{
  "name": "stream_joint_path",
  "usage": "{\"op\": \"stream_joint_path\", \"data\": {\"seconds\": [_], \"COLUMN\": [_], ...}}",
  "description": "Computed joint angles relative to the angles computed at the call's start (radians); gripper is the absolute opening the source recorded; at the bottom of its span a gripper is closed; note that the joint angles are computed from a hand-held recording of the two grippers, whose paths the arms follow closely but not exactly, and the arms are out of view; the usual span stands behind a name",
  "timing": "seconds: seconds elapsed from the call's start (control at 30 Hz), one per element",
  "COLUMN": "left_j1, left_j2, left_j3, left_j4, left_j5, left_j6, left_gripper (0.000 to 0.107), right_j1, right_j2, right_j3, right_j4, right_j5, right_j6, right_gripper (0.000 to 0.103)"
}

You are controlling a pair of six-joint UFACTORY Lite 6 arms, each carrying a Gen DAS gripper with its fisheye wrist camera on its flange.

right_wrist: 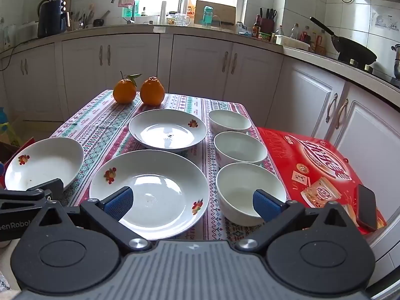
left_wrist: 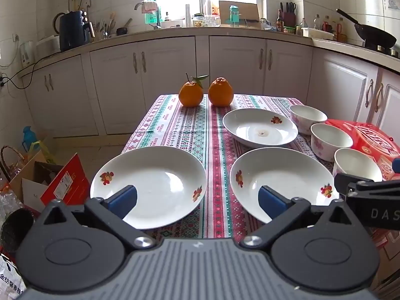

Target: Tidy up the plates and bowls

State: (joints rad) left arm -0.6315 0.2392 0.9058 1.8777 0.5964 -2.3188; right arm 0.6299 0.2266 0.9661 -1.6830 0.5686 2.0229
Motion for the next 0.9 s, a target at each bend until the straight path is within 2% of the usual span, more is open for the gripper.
{"op": "stream_joint_path", "data": {"seconds": [0.1,0.13,0.3,0.4,0.9], "left_j1": [0.002,0.002,0.015,-0.003,-0.005], "left_j2": [-0.011,-0.018,-0.031,-0.027,-0.006], "left_j3": [-0.013,-0.02,-0.049,-0.014,0.004], "left_j4": [0.014,0.021,0.06,-0.03,-0.03], "left_j5": [-0.004,-0.004,-0.001,-0.001,0.002], "left_j6": [-0.014,-0.021,-0.055,0.038,0.033], "left_gripper": [0.102,0.102,0.102,0.102,0.102], "right_j1": [0.018,-0.005,-0.008,-0.008,-0.004], "right_j2": [0.013,0.002,-0.005,-0.007,-0.004], "right_j3": [0.022,0.008,-0.001,-0.007,-0.002], "right_j4": [0.042,0.026,-0.001,-0.016,-0.009], "right_j5": [0.013,-0.023,-0.023,-0.023,-0.017], "right_j6": [-0.044,-0.023,0.002,0.018,0.011], "right_gripper": [0.103,0.103,0.103,0.103,0.103]}}
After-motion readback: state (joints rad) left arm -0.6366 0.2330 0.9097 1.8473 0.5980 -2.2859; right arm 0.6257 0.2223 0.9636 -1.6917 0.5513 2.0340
